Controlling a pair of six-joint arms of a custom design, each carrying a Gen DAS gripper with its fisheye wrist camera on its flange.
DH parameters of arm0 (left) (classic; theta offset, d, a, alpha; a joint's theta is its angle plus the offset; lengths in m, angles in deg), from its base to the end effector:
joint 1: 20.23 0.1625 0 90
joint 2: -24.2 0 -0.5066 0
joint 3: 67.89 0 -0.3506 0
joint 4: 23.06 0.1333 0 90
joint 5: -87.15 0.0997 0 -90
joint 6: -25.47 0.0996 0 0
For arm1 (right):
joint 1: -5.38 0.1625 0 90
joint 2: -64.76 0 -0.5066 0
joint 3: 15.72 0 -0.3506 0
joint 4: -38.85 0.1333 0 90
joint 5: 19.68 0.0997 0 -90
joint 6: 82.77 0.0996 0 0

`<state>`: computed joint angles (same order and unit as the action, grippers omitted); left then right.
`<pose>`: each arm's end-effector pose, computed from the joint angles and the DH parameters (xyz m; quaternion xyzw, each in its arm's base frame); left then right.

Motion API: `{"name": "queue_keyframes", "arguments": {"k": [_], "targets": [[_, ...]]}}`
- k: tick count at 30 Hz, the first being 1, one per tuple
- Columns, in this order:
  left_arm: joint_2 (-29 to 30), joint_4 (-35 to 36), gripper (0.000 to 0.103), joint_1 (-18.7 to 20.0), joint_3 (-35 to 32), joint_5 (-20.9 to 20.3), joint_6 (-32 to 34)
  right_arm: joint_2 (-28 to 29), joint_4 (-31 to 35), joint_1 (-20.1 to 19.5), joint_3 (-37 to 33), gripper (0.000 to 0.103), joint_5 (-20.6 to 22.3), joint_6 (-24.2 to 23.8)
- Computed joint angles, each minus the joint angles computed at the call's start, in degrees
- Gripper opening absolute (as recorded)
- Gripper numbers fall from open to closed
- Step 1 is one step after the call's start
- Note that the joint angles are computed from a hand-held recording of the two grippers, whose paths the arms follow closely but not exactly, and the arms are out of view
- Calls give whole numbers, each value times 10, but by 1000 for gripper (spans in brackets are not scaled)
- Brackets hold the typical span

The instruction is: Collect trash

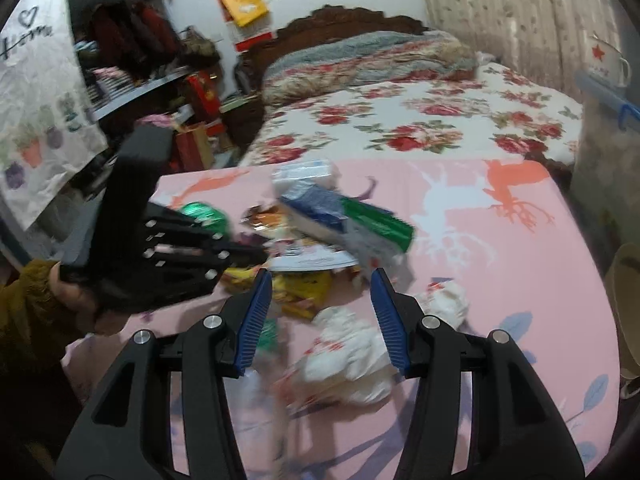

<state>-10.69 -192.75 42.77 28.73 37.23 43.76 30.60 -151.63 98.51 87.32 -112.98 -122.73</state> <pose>-0.1419 -0.7133 0.1017 0.3079 0.8770 -0.1719 0.3264 0.1646 -0.6746 0.0875 0.3459 -0.8975 0.2495 0.1123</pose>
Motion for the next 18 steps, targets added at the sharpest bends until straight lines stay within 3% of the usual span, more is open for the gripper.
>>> {"name": "queue_keyframes", "arguments": {"k": [4, 8, 11, 14, 15, 18], "targets": [[-34, -37, 0, -3, 53, -12, -27, -3, 98, 10, -21, 54, 1, 9], [-51, -61, 1, -9, 89, 16, -36, 16, 199, 23, -77, 54, -28, 36], [-57, -48, 1, -7, 91, 17, -58, 31, 217, 31, -108, 53, -51, 46], [-62, -71, 1, -6, 100, 7, -60, 29, 290, 17, -142, 47, -14, 123], [-62, -80, 4, -6, 102, 9, -56, 25, 279, 14, -140, 46, -5, 134], [-56, -75, 37, -7, 87, -4, -57, 14, 173, 19, -118, 48, -34, 107]]}}
